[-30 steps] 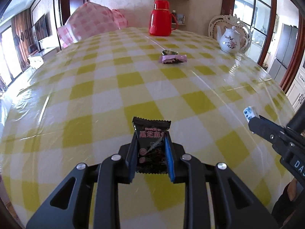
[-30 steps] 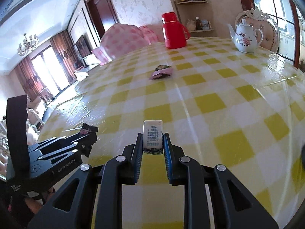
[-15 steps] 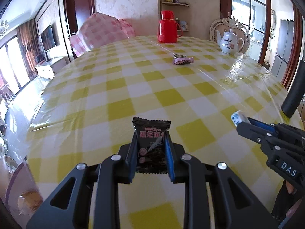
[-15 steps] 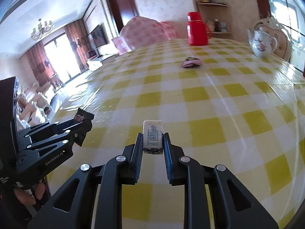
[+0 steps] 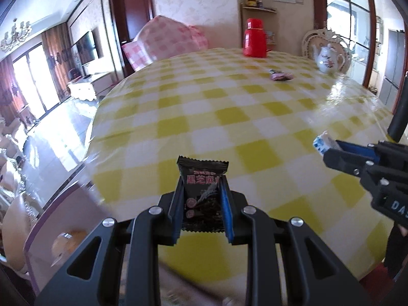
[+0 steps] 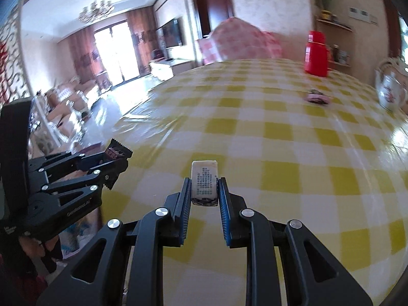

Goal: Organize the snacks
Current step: 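Carry the chocolate and candy to the white box and open both tools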

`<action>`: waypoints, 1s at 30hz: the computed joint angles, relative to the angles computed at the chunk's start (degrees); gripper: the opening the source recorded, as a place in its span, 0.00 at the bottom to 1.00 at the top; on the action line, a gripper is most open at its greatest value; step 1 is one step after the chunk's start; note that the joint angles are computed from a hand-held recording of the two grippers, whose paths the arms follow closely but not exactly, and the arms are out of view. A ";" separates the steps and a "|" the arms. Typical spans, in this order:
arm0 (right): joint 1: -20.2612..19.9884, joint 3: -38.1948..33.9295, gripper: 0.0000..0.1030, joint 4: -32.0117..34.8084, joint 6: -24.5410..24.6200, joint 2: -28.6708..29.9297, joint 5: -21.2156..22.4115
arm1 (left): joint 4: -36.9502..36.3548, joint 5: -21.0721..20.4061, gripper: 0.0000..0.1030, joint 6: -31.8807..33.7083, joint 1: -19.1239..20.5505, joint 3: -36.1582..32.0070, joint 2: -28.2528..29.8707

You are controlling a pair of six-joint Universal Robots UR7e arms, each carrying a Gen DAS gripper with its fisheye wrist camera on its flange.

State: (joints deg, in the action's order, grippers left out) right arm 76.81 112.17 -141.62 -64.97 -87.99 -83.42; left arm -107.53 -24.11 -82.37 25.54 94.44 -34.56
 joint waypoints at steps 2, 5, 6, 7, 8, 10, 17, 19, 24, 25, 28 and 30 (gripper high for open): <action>0.72 1.46 0.21 0.55 -1.24 -0.61 -0.53 | 3.42 -0.92 0.25 -3.40 -0.44 1.70 -1.62; 2.03 4.13 0.21 1.21 -3.61 -1.62 -1.63 | 7.47 -2.46 0.25 -6.52 -1.10 4.09 -4.18; 2.35 4.68 0.21 1.82 -4.09 -1.95 -1.86 | 8.82 -2.77 0.25 -7.18 -1.32 4.57 -4.87; 2.79 5.49 0.21 2.30 -4.74 -2.32 -2.14 | 9.33 -3.01 0.25 -7.18 -1.39 4.83 -5.29; 3.21 6.21 0.21 2.57 -5.44 -2.58 -2.39 | 9.63 -3.35 0.25 -7.05 -1.53 5.32 -5.87; 4.14 7.85 0.21 3.55 -7.10 -3.31 -2.91 | 10.79 -4.51 0.25 -6.86 -1.87 6.57 -7.25; 7.17 13.61 0.21 7.42 -12.19 -6.05 -4.56 | 22.06 -9.85 0.25 -13.55 -3.22 9.50 -11.82; 8.12 14.66 0.21 9.66 -13.29 -6.56 -5.32 | 24.16 -11.60 0.25 -15.30 -3.65 10.87 -13.56; 9.93 17.22 0.21 14.62 -17.86 -8.16 -6.48 | 30.64 -16.57 0.25 -19.25 -4.42 12.84 -16.25; 10.18 17.37 0.21 16.25 -18.52 -8.37 -6.60 | 31.48 -17.72 0.25 -19.72 -4.57 13.26 -16.89; 10.30 17.35 0.22 22.75 -21.98 -9.61 -5.35 | 34.24 -19.74 0.28 -20.56 -4.62 13.11 -17.42; 9.90 17.27 0.26 26.11 -24.78 -11.13 -3.73 | 36.56 -20.92 0.35 -21.49 -4.63 12.50 -17.39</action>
State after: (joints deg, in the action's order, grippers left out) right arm 86.71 129.44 -115.51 -89.75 -99.11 -87.14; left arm -70.97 -45.03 -103.86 20.91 106.93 -51.94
